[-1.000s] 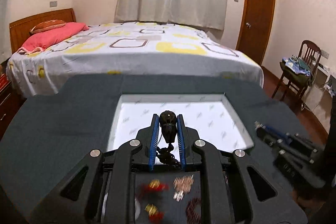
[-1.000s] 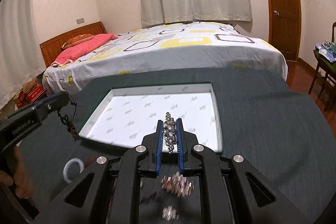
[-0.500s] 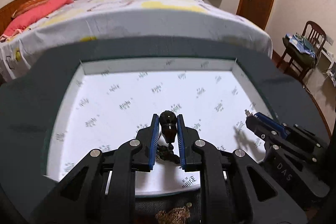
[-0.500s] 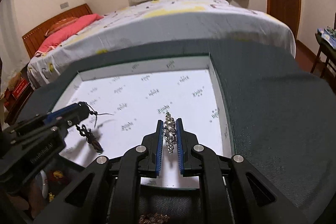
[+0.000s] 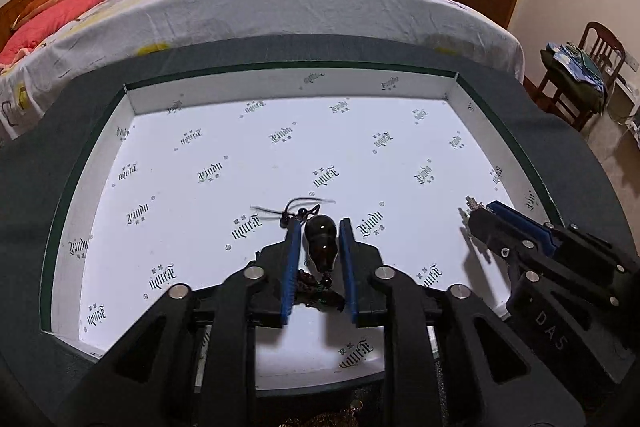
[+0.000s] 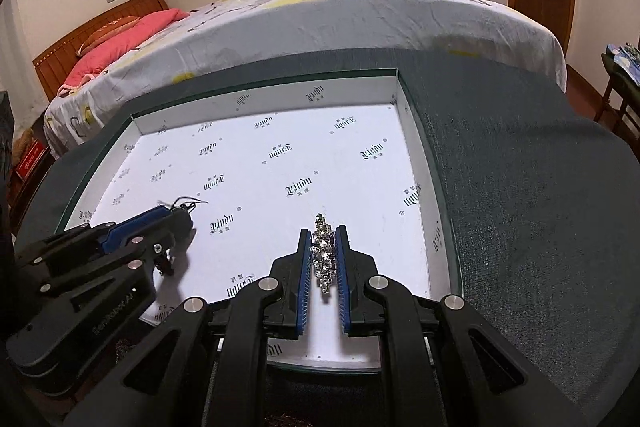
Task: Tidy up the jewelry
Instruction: 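Open the left tool releasing the pendant while the right tool releases the brooch into the box, then grasp the white jade bangle with the left tool while the right tool grasps the pearl flower brooch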
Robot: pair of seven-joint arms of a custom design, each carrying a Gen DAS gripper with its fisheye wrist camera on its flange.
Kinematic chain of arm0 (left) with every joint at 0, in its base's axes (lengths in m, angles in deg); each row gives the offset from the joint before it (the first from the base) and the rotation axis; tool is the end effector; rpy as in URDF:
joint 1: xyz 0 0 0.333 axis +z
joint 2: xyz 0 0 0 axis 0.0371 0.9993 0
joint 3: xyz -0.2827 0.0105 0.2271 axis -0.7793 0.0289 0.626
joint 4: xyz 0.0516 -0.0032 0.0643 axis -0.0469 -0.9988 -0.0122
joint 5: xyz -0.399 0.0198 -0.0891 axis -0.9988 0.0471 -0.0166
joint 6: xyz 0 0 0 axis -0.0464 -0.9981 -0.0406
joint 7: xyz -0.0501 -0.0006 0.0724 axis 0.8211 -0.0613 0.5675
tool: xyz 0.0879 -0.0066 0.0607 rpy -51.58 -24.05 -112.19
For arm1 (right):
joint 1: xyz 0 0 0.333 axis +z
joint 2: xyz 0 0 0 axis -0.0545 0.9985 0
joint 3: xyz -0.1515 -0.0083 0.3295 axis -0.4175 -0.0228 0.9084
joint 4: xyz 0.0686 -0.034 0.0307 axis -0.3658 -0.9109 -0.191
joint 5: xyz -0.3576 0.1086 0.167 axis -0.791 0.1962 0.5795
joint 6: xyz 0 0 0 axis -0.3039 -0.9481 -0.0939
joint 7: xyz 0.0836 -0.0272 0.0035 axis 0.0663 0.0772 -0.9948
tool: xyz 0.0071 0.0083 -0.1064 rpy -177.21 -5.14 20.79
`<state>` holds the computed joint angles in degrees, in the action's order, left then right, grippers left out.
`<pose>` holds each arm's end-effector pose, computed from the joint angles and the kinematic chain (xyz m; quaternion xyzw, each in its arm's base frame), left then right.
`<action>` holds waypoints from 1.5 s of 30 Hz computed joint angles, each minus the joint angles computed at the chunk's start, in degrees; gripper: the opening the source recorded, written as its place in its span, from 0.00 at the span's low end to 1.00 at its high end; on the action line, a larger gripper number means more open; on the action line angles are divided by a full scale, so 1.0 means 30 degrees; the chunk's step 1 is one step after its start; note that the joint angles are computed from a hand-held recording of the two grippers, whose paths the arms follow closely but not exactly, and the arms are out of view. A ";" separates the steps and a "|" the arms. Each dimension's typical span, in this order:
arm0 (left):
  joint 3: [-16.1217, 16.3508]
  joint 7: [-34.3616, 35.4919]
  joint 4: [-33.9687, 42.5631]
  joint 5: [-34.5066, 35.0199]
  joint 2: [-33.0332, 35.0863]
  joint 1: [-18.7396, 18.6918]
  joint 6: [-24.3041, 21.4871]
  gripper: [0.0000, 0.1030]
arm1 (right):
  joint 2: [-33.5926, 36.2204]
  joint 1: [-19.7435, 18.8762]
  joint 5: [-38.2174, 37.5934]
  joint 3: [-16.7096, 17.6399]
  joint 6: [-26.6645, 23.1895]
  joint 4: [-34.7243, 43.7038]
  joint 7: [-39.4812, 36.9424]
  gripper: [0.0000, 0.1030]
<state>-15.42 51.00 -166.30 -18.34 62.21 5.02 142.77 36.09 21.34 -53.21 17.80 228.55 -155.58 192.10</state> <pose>0.6041 -0.1086 0.4048 -0.5979 0.7260 -0.2889 0.1789 0.5736 0.2196 0.4040 -0.6468 0.6711 -0.2055 0.2985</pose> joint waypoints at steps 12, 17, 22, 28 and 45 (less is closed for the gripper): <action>0.0330 -0.1350 -0.0204 0.0869 -0.0111 0.0024 0.0220 0.60 | 0.0042 0.0541 0.0459 -0.0388 0.0467 -0.0049 -0.0720 0.34; -0.1065 0.0323 -0.0573 -0.1164 -0.0757 0.1252 0.0578 0.70 | -0.0640 0.1401 -0.2147 -0.1653 0.0816 -0.0201 0.2203 0.40; -0.2903 0.5066 -0.1499 -0.6520 -0.2357 0.2510 0.1522 0.72 | -0.2113 0.2005 -0.8307 -0.2364 0.0451 -0.0352 0.8034 0.41; -0.2251 1.1776 -0.2857 -1.4212 -0.4629 0.1173 0.2565 0.73 | -0.4195 0.1323 -1.2712 -0.0906 -0.0725 -0.1880 1.2296 0.41; -0.0419 0.7401 -0.9275 -1.0917 -0.9397 0.0918 0.2951 0.73 | -0.6003 -0.1664 -1.1187 0.3695 -0.1757 -0.5548 1.1359 0.40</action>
